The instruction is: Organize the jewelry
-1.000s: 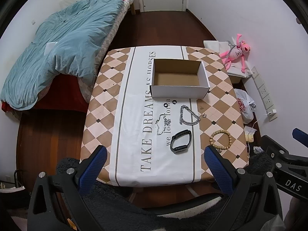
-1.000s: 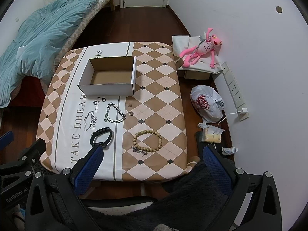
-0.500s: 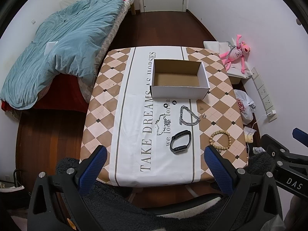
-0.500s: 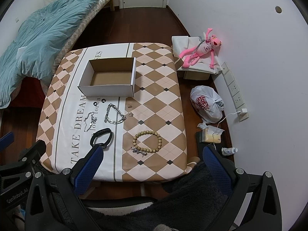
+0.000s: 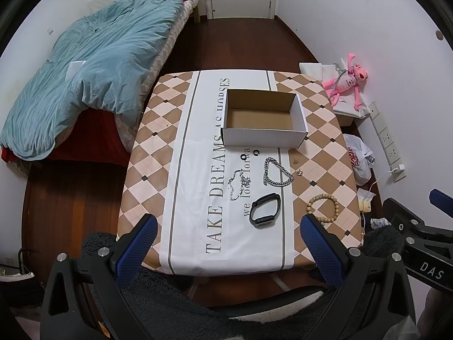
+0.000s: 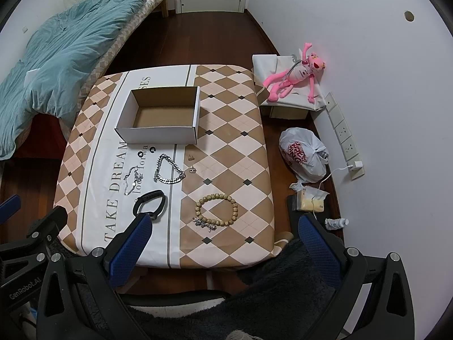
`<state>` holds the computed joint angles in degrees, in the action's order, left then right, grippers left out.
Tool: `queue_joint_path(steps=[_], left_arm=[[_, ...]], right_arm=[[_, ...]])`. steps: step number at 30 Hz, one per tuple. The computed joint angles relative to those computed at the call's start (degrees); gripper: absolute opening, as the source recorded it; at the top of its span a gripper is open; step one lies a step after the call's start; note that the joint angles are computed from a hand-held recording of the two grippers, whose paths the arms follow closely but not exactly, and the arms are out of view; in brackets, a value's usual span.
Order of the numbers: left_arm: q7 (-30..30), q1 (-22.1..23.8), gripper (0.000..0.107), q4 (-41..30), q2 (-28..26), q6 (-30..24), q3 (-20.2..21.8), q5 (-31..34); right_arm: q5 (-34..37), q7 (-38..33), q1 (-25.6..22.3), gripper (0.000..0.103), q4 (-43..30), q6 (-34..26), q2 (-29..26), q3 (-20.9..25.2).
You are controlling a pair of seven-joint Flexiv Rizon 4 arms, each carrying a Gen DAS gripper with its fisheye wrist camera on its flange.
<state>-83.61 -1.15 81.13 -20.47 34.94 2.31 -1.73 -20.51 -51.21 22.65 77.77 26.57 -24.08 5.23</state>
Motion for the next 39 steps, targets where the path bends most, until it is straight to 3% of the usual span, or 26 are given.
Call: queue_joint_path(steps=[6, 14, 20, 25, 26, 28, 31, 34, 37, 38, 39], left_arm=[[-0.2, -0.2, 0.103, -0.8, -0.8, -0.1, -0.1, 0.2], [-3.4, -2.6, 0.103, -8.8, -9.6, 0.5, 1.0, 5.3], [-1.5, -3.1, 0.102, -10.2, -14.7, -1.7, 1.4, 6.6], [-0.7, -2.9, 0.101, -9.8, -17.3, -3.3, 1.0, 5.1], [-0.5, -2.7, 0.099, -9.8, -17.9, -3.9, 0.6, 4.2], [0.1, -2.2, 0.079, -9.6, -18.5, -5.0, 0.2, 2.8], [0.7, -2.1, 0.063, -10.4, -19.9, -7.1, 0.0, 1.8], [1.2, -2.2, 0.055, -10.6, -20.6, -6.9, -0.1, 1.4], [2.0, -2.3, 0.052, -10.9, -21.2, -6.9, -0.2, 1.0], [2.4, -2.3, 0.049, -10.9, -21.4, -6.7, -0.5, 0.7], [2.7, -2.3, 0.038, -11.1, -21.6, -7.0, -0.6, 0.5]], right_arm=[[1.4, -0.5, -0.5, 0.103, -1.7, -0.8, -0.8, 0.0], [3.4, 1.1, -2.0, 0.103, -5.0, -3.9, -7.4, -1.7], [6.6, 0.8, -4.2, 0.103, -6.0, -5.8, -12.7, -1.7], [10.4, 0.3, -5.8, 0.088, -5.9, -5.5, -15.6, -0.7], [10.9, 0.5, -6.0, 0.085, -5.7, -5.1, -15.9, -0.6], [11.8, 0.7, -6.3, 0.080, -5.5, -4.6, -16.6, -0.5], [12.7, 0.8, -6.6, 0.068, -4.9, -3.5, -17.3, -0.4], [13.5, 0.7, -7.0, 0.055, -4.9, -2.8, -18.0, -0.1], [14.0, 0.8, -7.2, 0.049, -3.3, 0.3, -17.4, 0.0], [13.8, 0.8, -7.1, 0.047, -3.2, 0.7, -17.3, 0.0], [13.5, 0.7, -6.9, 0.046, -2.9, 1.2, -17.3, -0.1]])
